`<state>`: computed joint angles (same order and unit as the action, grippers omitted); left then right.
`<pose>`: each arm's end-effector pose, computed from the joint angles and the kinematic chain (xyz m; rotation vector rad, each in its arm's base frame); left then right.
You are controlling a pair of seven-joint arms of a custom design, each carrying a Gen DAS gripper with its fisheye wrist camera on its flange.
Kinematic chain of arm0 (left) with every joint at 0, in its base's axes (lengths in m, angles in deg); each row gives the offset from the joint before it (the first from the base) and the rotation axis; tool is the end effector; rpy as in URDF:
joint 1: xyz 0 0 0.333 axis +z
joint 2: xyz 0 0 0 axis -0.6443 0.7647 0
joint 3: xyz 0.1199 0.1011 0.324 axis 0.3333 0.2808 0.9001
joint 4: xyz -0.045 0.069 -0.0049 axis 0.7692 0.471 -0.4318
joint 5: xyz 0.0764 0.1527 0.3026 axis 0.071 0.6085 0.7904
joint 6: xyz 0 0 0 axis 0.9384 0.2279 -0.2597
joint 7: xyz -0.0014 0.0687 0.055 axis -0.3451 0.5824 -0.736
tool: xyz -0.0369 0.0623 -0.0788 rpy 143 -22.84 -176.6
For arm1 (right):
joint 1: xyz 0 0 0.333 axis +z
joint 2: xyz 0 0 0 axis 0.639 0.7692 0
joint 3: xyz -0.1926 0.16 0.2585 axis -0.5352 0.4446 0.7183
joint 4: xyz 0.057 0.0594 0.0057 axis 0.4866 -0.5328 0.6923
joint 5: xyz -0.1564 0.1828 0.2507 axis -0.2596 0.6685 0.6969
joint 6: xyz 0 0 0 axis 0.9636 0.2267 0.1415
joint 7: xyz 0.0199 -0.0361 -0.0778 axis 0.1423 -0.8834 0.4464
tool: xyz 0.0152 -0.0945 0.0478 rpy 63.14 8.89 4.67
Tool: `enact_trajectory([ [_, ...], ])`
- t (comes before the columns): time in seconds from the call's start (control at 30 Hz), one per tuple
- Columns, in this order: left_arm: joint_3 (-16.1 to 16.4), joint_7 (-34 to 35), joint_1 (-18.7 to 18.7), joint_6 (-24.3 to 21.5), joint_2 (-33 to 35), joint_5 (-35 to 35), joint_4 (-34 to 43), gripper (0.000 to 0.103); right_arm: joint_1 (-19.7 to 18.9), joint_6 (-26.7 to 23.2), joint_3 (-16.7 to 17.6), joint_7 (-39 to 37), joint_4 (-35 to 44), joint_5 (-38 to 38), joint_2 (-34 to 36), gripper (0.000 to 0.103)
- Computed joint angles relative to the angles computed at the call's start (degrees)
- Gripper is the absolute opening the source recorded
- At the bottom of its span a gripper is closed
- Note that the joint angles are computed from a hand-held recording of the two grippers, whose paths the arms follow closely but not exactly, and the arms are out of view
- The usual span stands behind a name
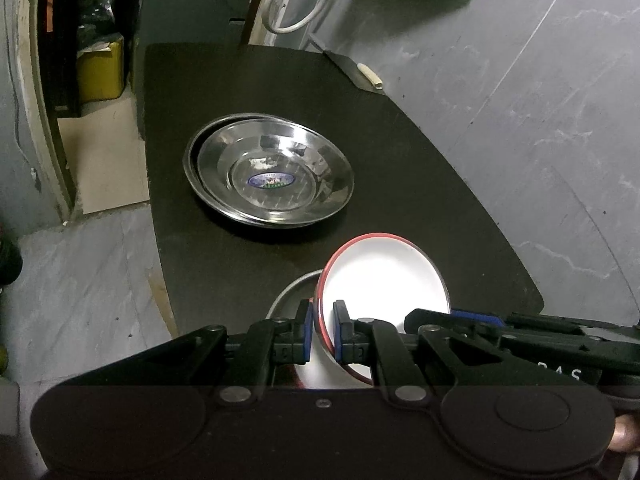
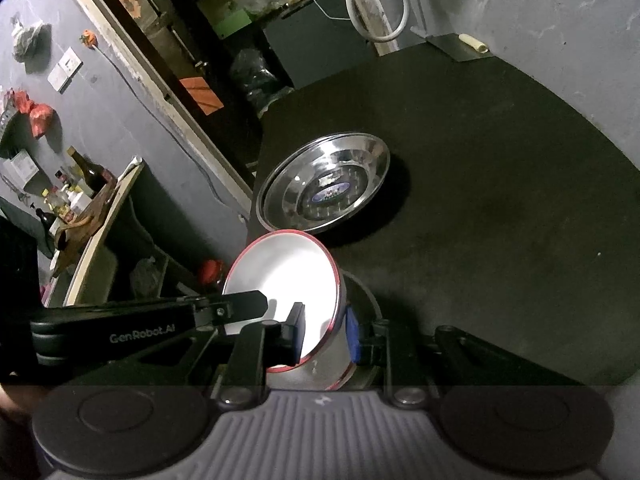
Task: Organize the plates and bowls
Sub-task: 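Lift the second white bowl with both tools toward the steel bowl, then lower the second white bowl into the white bowl inside the steel bowl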
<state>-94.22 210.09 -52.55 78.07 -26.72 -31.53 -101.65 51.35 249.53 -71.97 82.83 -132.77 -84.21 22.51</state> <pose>0.4831 -0.1935 0.5001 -1.5525 2.4721 -1.0988 0.3388 0.1929 0.5148 -1.3793 1.9101 -0.3110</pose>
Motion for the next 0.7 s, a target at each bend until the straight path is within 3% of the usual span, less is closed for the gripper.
enact_trajectory([
  [0.7, -0.25, -5.42, -0.78, 1.0, -0.96, 7.09, -2.57, 0.01, 5.16, -2.82, -3.8, -4.77, 0.68, 3.96, 1.02, 0.025],
])
